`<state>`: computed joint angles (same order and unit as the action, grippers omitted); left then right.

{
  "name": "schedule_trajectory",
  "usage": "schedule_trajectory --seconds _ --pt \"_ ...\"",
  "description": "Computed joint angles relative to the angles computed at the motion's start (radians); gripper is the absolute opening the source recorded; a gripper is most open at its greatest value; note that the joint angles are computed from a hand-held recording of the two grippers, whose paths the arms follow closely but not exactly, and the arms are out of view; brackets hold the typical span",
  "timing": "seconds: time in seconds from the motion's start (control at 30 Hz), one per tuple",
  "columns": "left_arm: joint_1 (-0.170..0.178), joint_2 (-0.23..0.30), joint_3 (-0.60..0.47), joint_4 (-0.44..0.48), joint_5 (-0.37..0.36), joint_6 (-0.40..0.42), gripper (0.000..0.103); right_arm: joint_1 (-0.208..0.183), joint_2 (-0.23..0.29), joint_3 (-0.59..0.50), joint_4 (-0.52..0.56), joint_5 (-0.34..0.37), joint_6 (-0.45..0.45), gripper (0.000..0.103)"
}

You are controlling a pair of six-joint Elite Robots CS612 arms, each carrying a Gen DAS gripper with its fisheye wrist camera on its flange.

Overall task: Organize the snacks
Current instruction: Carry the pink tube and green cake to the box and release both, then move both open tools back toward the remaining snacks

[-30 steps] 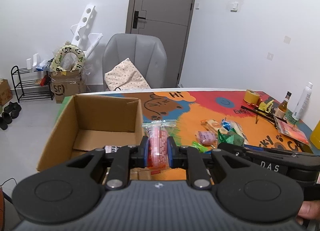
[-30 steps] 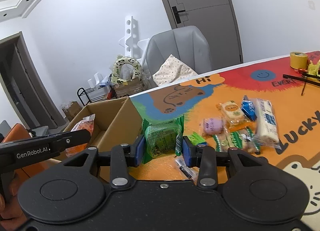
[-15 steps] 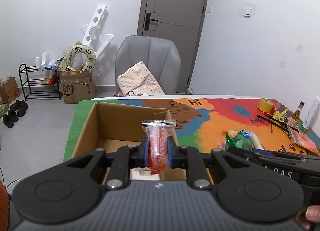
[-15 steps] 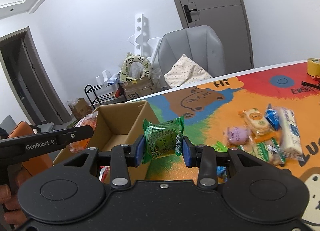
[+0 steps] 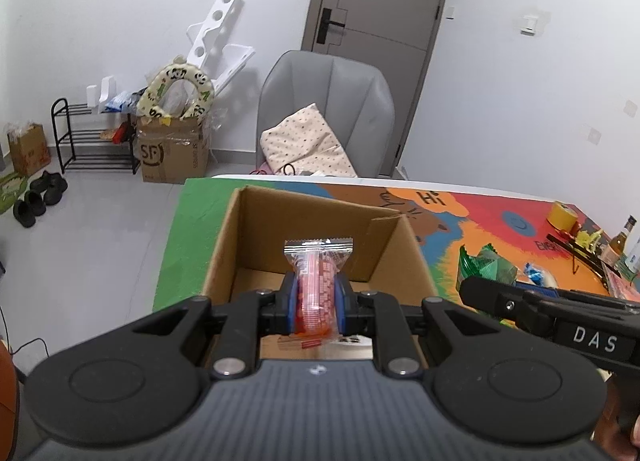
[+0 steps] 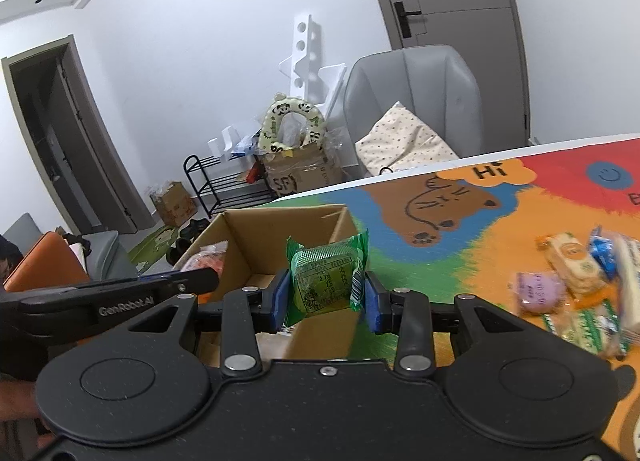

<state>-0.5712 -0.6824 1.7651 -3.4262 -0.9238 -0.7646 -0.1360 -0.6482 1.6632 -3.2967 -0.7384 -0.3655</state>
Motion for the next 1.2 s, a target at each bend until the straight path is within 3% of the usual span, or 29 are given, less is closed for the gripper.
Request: schedule_trajectory --seconds 0.3,0.47,0.6,0.9,1.0,1.2 --pt "0.01 -0.012 0.021 0.005 -0.015 -0.029 0.022 0.03 0.008 -0.024 0.024 0.003 -0.003 0.036" --pt "0.009 -0.025 0.043 -0.015 -0.009 -0.046 0.033 0.034 0.012 -0.036 0.04 0.036 0.009 0.036" --pt "0.005 -0.031 0.053 -0.023 0.004 -0.056 0.049 0.033 0.013 -0.04 0.035 0.046 0.027 0.06" --pt "-0.017 -0.025 0.048 -0.031 0.069 -0.064 0.087 0.002 0.01 -0.017 -0.029 0.006 0.091 0.087" --pt "-0.026 -0.022 0.044 -0.036 0.08 -0.046 0.093 -0.011 0.006 -0.007 -0.026 -0.014 0.09 0.091" --pt "-0.036 -0.02 0.028 -0.007 0.058 -0.044 0.094 -0.038 -0.001 0.009 -0.008 -0.031 0.084 0.096"
